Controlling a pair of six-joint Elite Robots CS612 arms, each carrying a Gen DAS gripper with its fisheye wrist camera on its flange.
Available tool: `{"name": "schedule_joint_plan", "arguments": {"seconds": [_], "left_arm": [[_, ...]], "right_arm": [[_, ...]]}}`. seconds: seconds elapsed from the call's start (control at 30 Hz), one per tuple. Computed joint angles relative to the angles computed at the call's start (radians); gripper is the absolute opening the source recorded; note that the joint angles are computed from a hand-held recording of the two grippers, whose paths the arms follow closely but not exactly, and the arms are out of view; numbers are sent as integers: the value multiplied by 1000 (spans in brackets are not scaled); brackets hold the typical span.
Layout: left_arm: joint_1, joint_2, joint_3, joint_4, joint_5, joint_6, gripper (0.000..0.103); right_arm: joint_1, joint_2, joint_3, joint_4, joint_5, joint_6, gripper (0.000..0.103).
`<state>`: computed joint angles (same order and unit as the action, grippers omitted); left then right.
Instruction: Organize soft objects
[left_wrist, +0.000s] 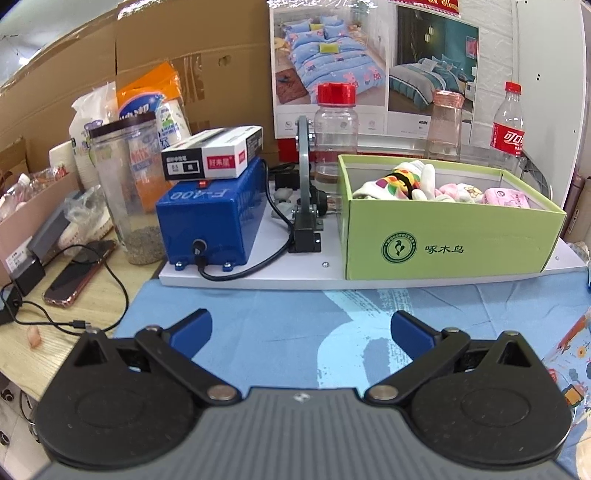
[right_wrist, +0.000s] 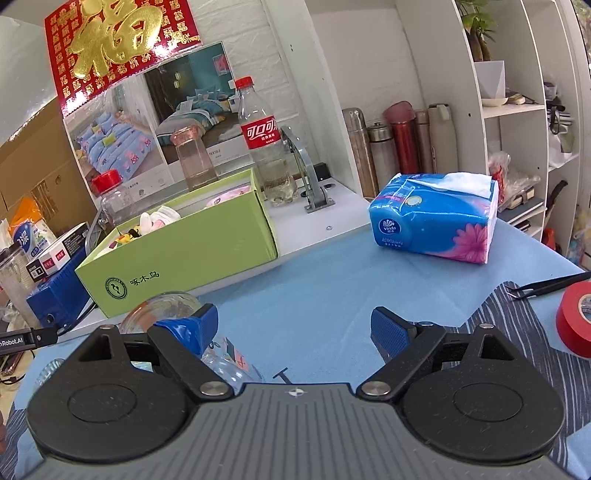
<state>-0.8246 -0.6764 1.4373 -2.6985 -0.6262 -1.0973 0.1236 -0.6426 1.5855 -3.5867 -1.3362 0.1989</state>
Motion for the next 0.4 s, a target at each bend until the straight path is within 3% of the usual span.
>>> {"name": "schedule_joint_plan", "arguments": {"seconds": [0.1, 0.23, 0.4], "left_arm": [[-1, -2, -2, 27, -2, -18, 102], [-2, -4, 9, -6, -2, -27, 102], [-6, -7, 10, 18, 10, -31, 102]], "right_arm": [[0, -1, 4, -27, -13, 7, 77], [7, -2, 9, -58, -69, -18, 77], [2, -3, 14, -61, -53, 0, 77]]}}
